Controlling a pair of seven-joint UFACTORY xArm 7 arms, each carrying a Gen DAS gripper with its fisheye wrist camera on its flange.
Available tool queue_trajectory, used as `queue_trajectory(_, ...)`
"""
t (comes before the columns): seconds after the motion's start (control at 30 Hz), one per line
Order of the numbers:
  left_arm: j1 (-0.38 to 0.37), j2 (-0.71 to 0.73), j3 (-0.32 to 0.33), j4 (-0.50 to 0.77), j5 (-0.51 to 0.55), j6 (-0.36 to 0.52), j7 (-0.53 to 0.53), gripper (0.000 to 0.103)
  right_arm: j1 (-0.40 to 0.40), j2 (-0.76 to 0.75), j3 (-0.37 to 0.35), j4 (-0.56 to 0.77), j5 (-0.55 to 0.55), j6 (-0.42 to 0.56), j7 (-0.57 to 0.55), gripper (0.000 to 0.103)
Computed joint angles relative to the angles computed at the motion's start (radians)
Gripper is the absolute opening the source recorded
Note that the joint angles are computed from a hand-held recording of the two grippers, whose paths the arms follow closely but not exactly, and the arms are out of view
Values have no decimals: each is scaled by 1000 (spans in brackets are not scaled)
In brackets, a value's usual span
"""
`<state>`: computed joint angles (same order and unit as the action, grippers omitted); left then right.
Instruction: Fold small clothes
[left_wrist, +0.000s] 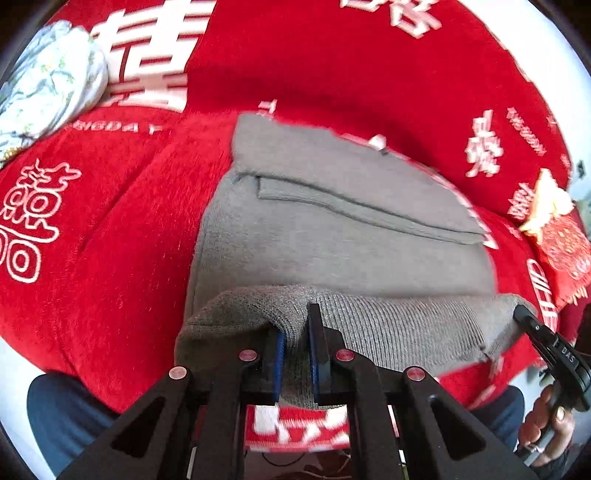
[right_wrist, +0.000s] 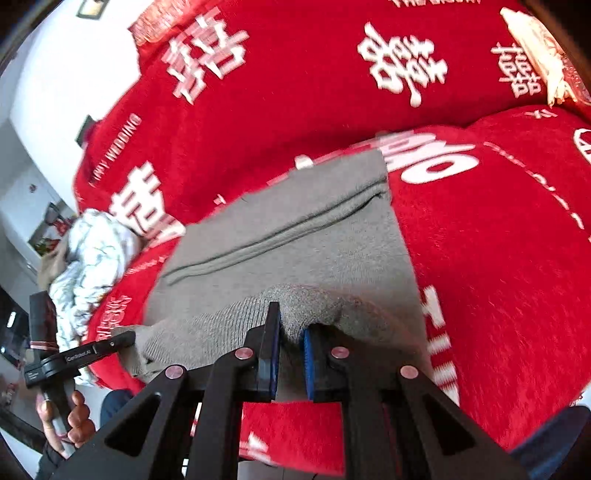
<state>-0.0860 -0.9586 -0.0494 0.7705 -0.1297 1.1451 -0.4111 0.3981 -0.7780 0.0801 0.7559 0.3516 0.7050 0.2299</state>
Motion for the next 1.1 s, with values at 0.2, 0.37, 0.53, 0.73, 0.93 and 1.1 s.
queue_trajectory(0.2,-13,-55,72,-66,-68,13,8,43,-9,81,5,29,-11,41,15,27)
queue_trajectory(0.37,20,-167,79,-96,-100,19,-26,96,-11,-36,-12,-59,27,-34,18,64)
queue_trajectory(0.53,-1,-203,100,-110,-134,45,-9,96,31,-89,-58,-104,89,-37,30,64)
queue_trajectory(0.73,-13,-179,104,-116,-177,26,-16,96,51,-35,-31,-86,85,-49,14,64)
queue_trajectory(0.93,-59,-74,77,-82,-188,21,13,51,77,32,-28,-81,104,-89,-16,46)
queue_trajectory(1.1,-55,-61,71,-75,-192,13,8,14,88,23,-47,-81,114,-64,-63,14)
